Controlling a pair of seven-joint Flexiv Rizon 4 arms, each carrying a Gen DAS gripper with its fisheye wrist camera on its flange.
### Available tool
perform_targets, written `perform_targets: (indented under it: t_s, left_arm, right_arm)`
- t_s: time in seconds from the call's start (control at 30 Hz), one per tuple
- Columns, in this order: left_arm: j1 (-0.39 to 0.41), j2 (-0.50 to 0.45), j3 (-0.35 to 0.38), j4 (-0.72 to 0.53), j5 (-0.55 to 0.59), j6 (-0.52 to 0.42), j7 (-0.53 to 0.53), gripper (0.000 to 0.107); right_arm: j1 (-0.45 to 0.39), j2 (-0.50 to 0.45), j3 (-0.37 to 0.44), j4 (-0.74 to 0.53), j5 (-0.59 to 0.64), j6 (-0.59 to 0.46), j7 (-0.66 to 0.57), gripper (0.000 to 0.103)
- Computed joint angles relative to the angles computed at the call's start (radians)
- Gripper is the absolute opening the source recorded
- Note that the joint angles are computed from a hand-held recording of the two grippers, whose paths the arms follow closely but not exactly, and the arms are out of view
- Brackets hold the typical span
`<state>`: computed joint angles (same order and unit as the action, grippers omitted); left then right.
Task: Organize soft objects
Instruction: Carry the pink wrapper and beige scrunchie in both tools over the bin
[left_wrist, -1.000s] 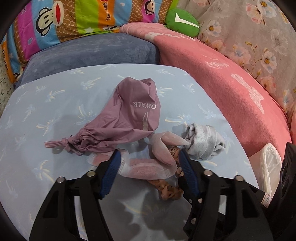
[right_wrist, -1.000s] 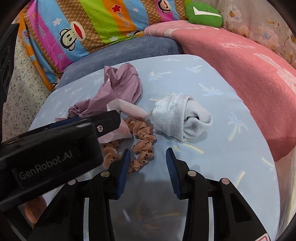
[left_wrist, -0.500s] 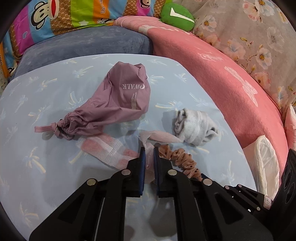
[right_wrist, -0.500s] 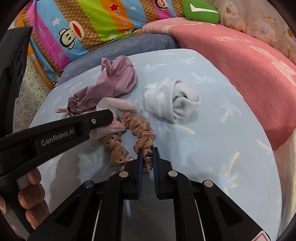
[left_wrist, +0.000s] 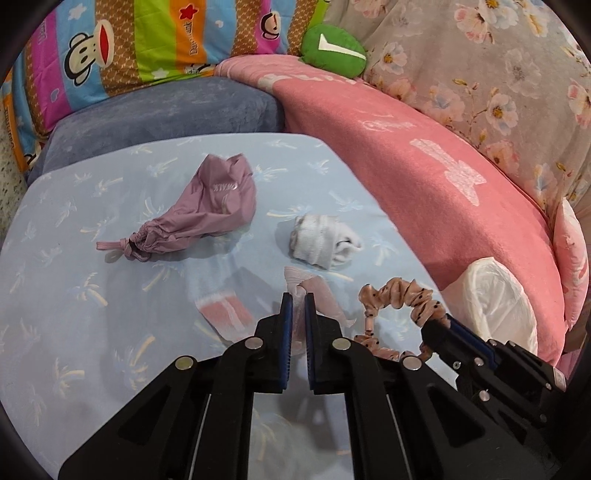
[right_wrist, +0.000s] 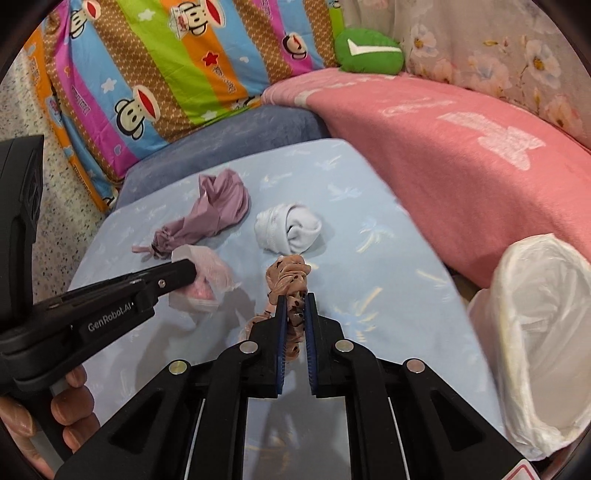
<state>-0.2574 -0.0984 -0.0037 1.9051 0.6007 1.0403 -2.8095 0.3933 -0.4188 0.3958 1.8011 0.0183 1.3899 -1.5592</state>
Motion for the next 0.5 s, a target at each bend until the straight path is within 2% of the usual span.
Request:
perform_targets:
  t_s: [0.3,0.5]
  left_arm:
    - [-0.051,0.006,-0.043,-0.097,0.080,-0.104,-0.032,0.006]
    - [-0.086,-0.008,-0.060,-0.161,0.120,-0.154,-0.038,0.006]
  right_arm:
    - [-0.095,0.091,0.047,0.033,0.089,0.042,-0.071,0.010]
    - [-0.127,0.142,0.044,0.034,0.162,0.040,-0.126,0.010]
